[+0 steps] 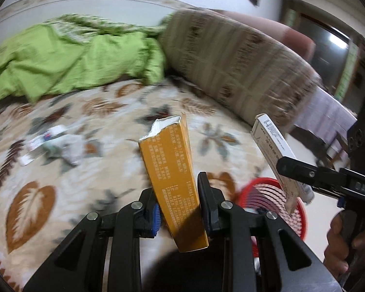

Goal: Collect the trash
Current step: 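Carry both boxes to the red wastebasket and open both grippers over it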

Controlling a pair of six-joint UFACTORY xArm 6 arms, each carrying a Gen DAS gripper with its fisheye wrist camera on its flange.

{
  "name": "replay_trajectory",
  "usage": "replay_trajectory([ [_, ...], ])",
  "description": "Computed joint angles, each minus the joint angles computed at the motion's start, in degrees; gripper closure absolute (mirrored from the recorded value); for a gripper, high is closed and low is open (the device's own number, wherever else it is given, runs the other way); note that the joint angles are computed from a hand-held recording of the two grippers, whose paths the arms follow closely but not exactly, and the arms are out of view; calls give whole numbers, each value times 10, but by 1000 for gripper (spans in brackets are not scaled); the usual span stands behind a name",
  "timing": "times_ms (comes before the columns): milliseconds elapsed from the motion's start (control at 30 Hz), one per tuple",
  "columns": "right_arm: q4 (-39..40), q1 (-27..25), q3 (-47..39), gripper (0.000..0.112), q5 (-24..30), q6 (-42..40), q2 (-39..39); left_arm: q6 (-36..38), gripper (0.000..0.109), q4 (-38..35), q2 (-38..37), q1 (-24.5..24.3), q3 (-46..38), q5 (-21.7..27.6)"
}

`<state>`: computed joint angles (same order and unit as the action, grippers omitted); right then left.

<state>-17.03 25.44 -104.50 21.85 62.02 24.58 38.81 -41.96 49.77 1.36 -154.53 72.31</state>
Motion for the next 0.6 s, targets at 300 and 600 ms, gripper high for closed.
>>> replay_trajectory([
  [300, -135, -40, 237, 55, 25, 182, -185, 44, 83, -22, -85, -60, 127, 68],
  [600, -126, -59, 313, 50, 50, 226, -230, -8, 61, 2, -11, -99, 23, 167],
])
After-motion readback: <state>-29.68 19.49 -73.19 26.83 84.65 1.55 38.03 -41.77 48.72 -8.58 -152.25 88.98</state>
